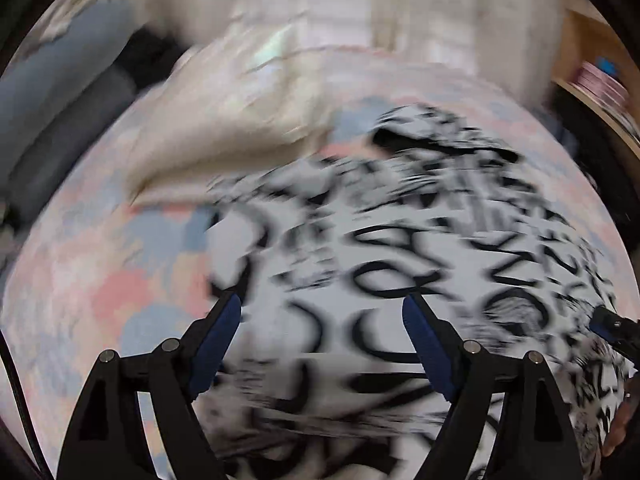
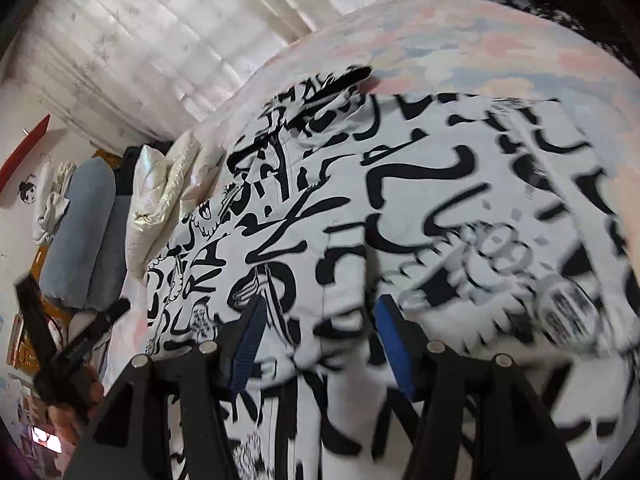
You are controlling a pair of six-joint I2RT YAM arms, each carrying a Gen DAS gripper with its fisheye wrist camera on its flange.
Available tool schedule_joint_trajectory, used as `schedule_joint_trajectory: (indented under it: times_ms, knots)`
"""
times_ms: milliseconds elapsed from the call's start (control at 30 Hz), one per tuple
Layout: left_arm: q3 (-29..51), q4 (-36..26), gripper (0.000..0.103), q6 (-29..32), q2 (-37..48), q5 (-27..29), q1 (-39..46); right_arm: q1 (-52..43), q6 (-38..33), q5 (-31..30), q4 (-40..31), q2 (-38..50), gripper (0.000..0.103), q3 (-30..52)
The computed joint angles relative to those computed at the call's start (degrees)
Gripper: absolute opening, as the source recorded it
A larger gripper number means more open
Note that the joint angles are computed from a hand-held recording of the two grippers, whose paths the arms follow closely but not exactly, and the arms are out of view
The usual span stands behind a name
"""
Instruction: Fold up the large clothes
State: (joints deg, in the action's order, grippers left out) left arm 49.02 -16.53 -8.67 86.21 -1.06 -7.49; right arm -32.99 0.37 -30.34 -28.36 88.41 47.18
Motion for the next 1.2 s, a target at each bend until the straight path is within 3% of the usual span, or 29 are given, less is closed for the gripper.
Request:
schedule_joint_trajectory:
  times_ms: [200,433,500,533,567,667,767,900,1033,1167,1200]
  knots:
    - [4.4,1.8,0.082,-0.9,13.1,6.7,12.5,5.2,1.7,4.0,3.4,12.1,0.057,7.0]
    - [10.1,2.7,0.081,-2.0,23.2,7.0,13.3,11.0,3.2,10.3,9.2,17.1,0.055,7.2]
    - [11.2,3.9,0.062,-3.4,25.2,7.6,13.9,12.7,2.9,12.0,10.8,16.6,0.042,6.5]
    - [11.6,4.6,0.032,-3.4,25.8,9.5,14.5,13.6,2.5,12.5,11.6,16.4,0.034,6.1]
    - [12.4,4.1,0.018,-3.7,26.3,9.4,14.6,14.0,2.3,12.4,12.0,16.3,0.029,6.0]
    - [9.3,9.9,0.005,-4.7,24.4,7.6,14.7,16.0,2.1,12.4,15.1,13.4,0.023,4.3]
    - [2.0,21.0,0.004,-4.8,20.8,6.3,15.4,18.7,2.1,13.0,22.1,8.1,0.023,0.7]
    - [-0.8,29.2,0.004,-5.9,22.3,3.2,17.1,21.5,3.2,17.1,29.7,8.2,0.024,-0.6]
    - [1.5,25.9,0.008,-6.9,24.7,8.2,20.0,22.5,3.9,22.9,19.9,20.7,0.030,8.7]
    - [0.0,21.6,0.034,-3.2,19.7,6.1,18.8,20.8,5.9,20.9,20.9,15.5,0.038,5.2]
    - [-1.3,21.2,0.037,-2.3,17.4,4.8,17.8,20.2,6.4,19.7,21.3,12.8,0.039,3.5]
